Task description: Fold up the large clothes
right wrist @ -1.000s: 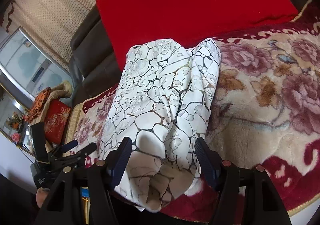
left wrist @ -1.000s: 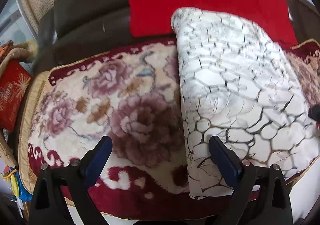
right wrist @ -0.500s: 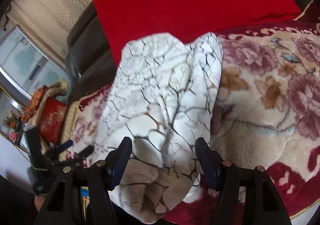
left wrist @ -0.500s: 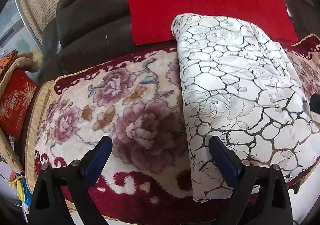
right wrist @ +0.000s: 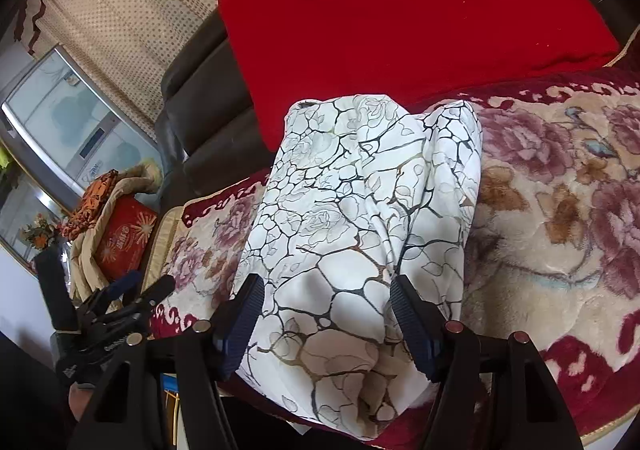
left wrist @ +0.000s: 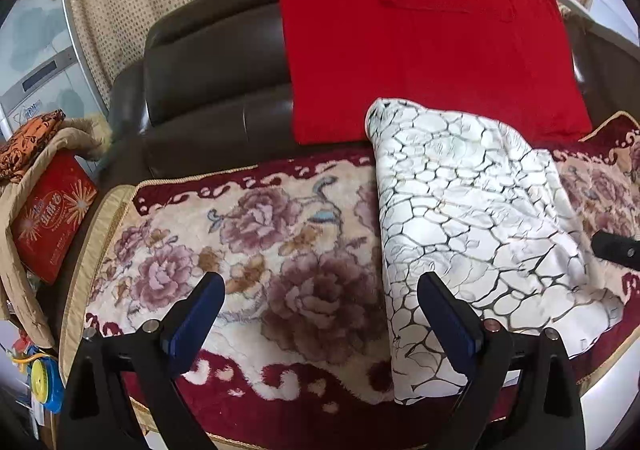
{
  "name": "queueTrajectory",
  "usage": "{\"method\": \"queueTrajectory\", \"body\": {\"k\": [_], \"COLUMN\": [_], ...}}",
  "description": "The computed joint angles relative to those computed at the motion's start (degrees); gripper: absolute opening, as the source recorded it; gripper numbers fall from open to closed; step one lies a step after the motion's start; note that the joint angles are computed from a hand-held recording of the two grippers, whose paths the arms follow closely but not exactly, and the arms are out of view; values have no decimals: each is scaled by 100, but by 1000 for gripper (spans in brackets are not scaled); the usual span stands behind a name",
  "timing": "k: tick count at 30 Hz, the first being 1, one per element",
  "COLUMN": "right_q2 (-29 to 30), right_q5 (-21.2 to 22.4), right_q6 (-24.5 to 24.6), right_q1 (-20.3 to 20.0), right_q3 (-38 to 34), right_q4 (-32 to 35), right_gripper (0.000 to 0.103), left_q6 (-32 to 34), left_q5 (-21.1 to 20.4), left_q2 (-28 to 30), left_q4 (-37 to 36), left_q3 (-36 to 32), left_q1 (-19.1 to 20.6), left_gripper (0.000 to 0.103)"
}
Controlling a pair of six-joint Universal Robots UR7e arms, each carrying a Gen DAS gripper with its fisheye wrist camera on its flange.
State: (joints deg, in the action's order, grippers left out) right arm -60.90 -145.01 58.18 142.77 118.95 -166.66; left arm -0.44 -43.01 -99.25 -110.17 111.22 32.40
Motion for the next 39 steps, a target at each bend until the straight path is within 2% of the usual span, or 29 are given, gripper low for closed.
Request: {"method": "queueTrajectory", "body": {"k": [17,26,36,39], "right_q2": [-89,-279,-393,-420], "right_q5": [37,167,399,490], "right_q6": [-59,-13,-295,-375], "right_q1": [-124,-375,-643,-707], "right_q3": [115,383,691,768], "right_q4": [-104,-276,-976,-1152], "right_gripper": [70,70,70,70], "left_q6": [209,350,507,560], "left_q5": [-65,-49,-53,-180], "left_q2": [107,371,708,821], "left_q4": [-309,-496,-716,-650], "left_q3": [10,20,-15,-67], "left_q1": [-37,70,187,232], "left_gripper": [97,97,97,97]}}
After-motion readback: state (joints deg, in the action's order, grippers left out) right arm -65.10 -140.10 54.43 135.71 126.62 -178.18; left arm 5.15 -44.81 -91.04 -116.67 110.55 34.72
